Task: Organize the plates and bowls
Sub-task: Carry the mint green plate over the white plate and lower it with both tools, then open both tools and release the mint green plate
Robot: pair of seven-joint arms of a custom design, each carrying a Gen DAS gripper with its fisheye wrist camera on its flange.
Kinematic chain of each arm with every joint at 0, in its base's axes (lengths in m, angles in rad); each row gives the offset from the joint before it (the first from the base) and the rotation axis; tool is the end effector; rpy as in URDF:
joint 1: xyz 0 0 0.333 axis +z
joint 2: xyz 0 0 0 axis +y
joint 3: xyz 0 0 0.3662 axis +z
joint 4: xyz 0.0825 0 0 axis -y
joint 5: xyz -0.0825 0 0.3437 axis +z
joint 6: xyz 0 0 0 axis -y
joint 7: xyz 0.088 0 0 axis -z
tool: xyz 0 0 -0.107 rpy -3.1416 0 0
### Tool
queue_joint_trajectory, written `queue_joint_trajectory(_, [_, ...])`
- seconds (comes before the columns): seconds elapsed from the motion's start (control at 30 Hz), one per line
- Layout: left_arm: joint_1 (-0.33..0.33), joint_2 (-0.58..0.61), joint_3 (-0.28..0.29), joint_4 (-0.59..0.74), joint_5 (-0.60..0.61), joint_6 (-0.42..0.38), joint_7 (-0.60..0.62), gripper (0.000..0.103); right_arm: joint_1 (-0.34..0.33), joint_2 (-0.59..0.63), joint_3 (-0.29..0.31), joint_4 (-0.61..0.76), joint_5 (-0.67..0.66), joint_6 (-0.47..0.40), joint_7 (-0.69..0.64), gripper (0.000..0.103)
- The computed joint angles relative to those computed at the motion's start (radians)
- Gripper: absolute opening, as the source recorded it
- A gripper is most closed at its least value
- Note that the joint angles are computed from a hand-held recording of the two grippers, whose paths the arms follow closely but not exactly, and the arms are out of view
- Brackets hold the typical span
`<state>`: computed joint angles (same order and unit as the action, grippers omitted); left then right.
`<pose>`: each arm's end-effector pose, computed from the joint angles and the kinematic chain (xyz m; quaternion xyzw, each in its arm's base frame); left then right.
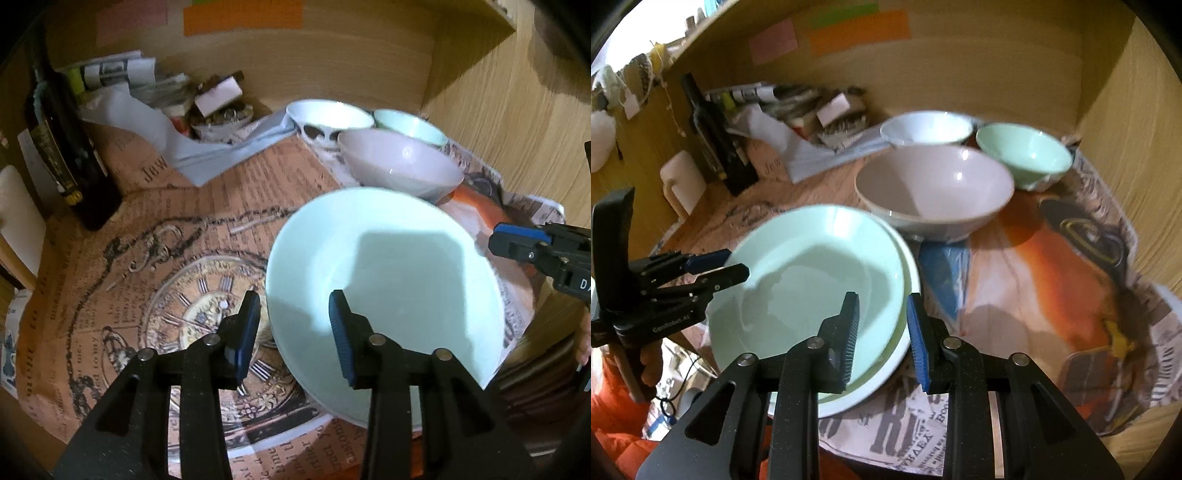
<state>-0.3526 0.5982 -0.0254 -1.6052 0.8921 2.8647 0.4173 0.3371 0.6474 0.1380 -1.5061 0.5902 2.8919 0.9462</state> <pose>0.6581 -0.3032 0.4062 -0.6534 0.6543 -0.2902 0.2466 0.6940 0.2879 0.4273 -0.7945 0.4611 -0.1263 0.3745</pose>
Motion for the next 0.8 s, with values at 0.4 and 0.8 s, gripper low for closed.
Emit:
queue_joint_trajectory(0.4, [-0.045, -0.032, 0.070, 0.062, 0.209, 0.005, -0.176, 0.069, -0.007, 0.030, 0.023, 0.054, 0.023, 0.110, -0.031, 0.042])
queue_joint_trajectory(0.8, [0.003, 0.123, -0.014, 0.350, 0.028, -0.099, 0.102, 0.094, 0.015, 0.149, -0.047, 0.263, -0.023, 0.107, 0.073, 0.065])
